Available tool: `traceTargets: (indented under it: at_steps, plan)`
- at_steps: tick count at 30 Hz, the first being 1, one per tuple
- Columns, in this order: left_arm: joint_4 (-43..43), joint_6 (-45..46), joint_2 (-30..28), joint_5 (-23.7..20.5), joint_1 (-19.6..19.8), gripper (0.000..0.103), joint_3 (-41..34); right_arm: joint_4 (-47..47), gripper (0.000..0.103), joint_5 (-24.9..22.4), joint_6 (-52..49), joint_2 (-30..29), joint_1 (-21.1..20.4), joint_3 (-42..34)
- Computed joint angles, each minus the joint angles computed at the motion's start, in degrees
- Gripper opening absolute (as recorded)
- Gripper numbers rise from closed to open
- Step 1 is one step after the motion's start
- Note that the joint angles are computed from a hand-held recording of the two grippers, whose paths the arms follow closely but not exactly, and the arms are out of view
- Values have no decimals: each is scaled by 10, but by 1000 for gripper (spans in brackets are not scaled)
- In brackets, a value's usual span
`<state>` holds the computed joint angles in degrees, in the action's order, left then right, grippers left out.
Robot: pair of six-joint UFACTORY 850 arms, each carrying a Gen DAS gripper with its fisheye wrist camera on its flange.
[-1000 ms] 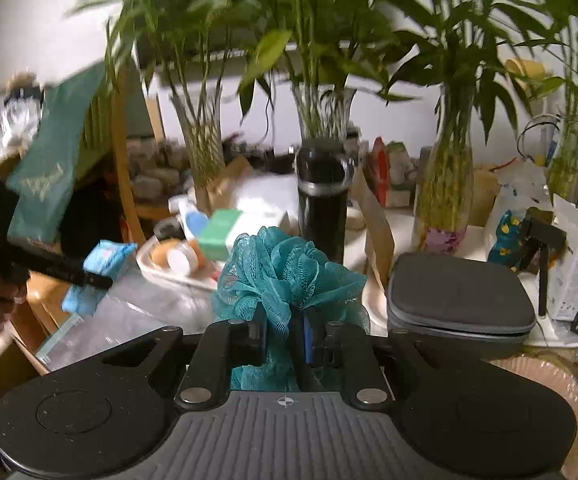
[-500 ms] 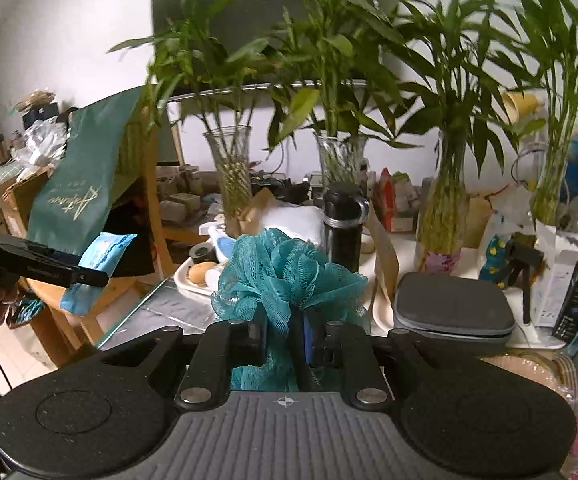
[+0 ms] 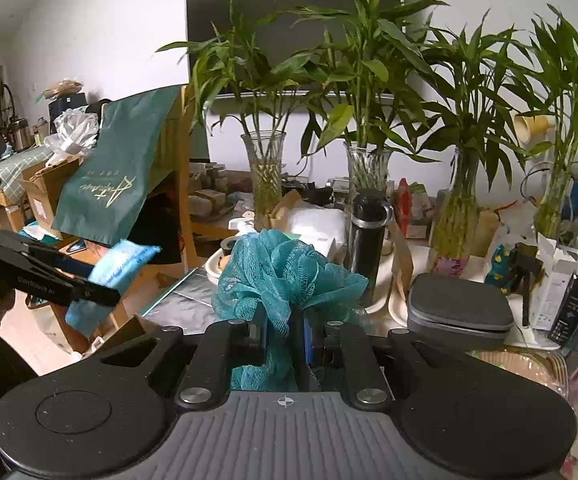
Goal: Organize soft objects
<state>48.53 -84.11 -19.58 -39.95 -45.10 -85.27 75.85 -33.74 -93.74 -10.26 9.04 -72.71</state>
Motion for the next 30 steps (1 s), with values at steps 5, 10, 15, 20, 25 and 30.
traceTargets:
  at_steps: [5,10,15,20,25,30]
  plan:
    - [-32,18,-8,15,-12,65,-1,1,18,-3,-8,19,-1,19]
    - [-45,15,-14,40,-17,67,2,1,18,-9,-19,36,-2,39]
    - [18,-82,4,101,-17,82,42,1,18,-6,-18,47,-3,53]
    - [74,-151,14,65,-31,83,50,1,18,-10,-15,56,-7,64]
    - [98,-184,29,20,-47,83,67,0,18,-13,-10,62,-7,72]
    - [107,-201,41,-29,-66,83,86,-4,18,-18,-7,65,-3,78]
